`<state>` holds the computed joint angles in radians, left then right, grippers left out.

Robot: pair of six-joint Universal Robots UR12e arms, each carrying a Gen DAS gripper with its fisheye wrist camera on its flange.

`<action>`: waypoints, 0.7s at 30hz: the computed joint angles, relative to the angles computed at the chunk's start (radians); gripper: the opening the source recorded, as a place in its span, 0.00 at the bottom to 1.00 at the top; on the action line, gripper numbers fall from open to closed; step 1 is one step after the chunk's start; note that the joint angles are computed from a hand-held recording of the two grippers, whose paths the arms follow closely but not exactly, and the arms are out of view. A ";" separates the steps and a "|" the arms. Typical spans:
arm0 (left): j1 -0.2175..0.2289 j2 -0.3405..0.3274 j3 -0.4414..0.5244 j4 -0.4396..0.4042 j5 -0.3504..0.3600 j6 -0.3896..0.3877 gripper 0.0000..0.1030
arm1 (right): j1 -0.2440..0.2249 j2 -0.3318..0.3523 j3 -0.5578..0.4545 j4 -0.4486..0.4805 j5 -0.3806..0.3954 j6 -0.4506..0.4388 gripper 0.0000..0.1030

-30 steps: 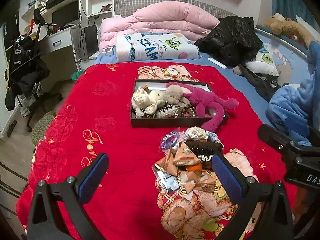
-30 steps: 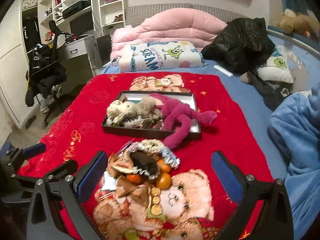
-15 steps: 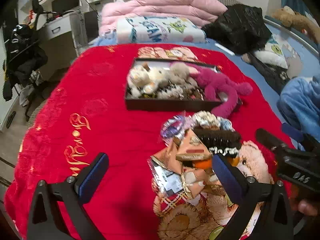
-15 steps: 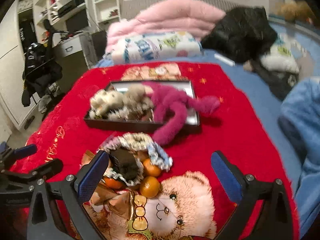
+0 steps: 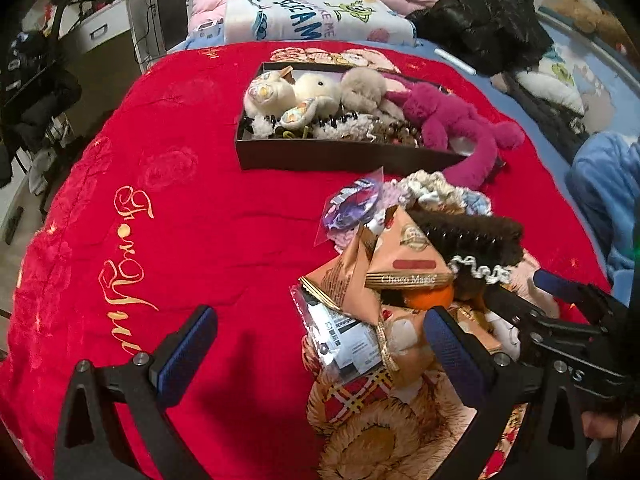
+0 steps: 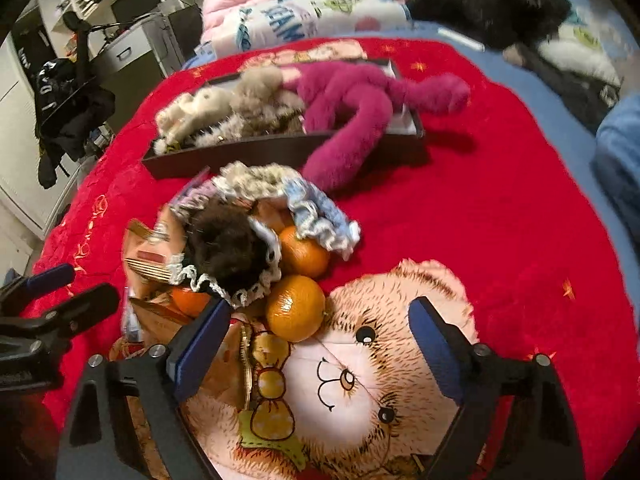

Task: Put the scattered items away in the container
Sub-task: 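Lower the right gripper onto an orange in the pile and close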

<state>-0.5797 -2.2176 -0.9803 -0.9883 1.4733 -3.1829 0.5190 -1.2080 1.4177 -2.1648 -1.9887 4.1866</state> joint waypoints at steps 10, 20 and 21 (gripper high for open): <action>-0.012 0.011 -0.013 0.000 0.010 0.058 1.00 | -0.018 0.004 0.027 -0.046 0.076 -0.002 0.71; -0.016 0.014 -0.014 0.015 0.026 0.076 1.00 | -0.030 0.012 0.051 -0.137 0.117 -0.037 0.75; -0.016 0.015 -0.016 0.015 0.029 0.079 1.00 | -0.028 0.013 0.047 -0.132 0.111 -0.041 0.73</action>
<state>-0.5959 -2.2027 -0.9961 -0.9735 1.5022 -3.1042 0.4910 -1.1945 1.4651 -2.2969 -1.8779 4.1454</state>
